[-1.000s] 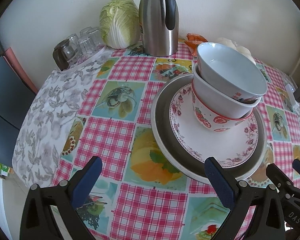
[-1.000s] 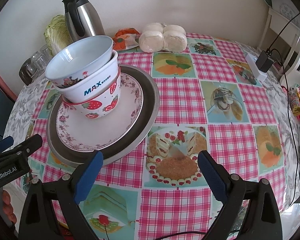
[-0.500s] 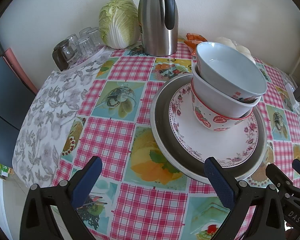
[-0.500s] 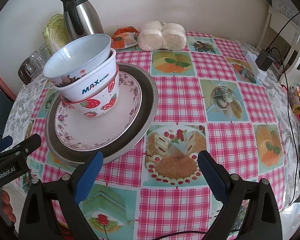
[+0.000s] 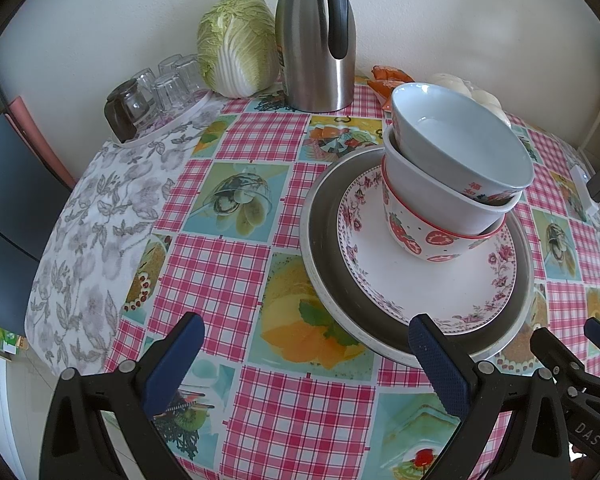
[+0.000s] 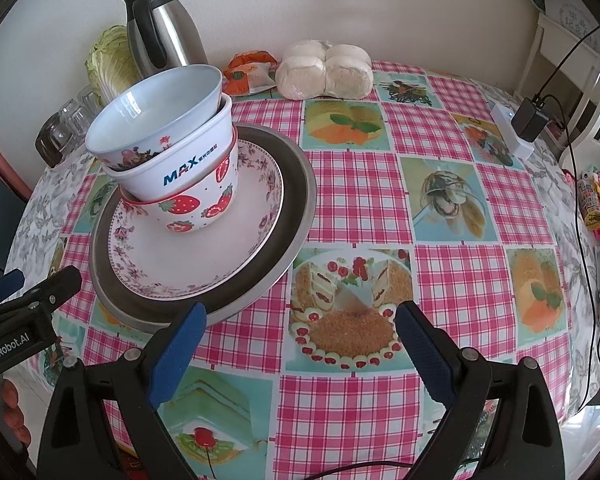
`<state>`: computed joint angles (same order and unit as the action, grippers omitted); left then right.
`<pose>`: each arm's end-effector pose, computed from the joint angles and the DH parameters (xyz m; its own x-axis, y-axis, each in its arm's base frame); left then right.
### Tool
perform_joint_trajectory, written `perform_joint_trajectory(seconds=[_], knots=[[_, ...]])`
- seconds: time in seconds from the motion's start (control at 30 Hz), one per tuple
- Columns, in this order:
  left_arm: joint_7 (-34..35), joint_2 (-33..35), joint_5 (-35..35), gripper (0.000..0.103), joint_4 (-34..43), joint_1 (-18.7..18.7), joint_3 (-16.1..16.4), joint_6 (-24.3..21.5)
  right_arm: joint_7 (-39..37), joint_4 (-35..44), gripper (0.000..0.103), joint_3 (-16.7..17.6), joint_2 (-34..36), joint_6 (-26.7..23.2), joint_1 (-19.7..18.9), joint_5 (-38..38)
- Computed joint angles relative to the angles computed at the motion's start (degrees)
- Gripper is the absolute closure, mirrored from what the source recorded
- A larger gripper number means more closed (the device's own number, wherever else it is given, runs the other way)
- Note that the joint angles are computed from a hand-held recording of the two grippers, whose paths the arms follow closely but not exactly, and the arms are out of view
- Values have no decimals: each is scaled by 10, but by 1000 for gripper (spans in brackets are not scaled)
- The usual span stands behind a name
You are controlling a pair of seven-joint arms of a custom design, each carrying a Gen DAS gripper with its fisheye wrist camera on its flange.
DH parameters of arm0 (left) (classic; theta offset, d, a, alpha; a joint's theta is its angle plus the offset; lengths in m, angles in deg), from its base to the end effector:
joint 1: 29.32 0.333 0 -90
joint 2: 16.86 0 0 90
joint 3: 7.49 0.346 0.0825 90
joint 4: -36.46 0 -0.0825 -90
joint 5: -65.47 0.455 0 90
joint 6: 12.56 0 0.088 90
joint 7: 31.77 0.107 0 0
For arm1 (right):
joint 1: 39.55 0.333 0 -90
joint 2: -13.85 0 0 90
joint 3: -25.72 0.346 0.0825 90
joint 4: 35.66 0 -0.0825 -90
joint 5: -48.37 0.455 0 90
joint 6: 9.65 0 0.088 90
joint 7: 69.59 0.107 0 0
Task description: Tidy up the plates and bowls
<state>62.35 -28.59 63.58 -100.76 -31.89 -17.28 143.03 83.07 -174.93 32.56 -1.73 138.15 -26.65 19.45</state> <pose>0.5458 -0.1202 0.4415 -0.2523 -0.9667 -0.0436 -0.8336 0.2401 -0.4975 0.4994 0.1893 0.4399 -0.3430 -0.9364 -0.0744 -0.7866 0.3296 -0.5221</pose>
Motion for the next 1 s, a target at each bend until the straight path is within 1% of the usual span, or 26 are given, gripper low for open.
perform_joint_trajectory(seconds=[0.77,1.0], knots=[[-4,-1,4,0,-2,0,-1,2,0,0,7,0,0,0,0,1],[5,-2,-4,0,-3,-2,1,7,-1,0,7,0,1,0,0,2]])
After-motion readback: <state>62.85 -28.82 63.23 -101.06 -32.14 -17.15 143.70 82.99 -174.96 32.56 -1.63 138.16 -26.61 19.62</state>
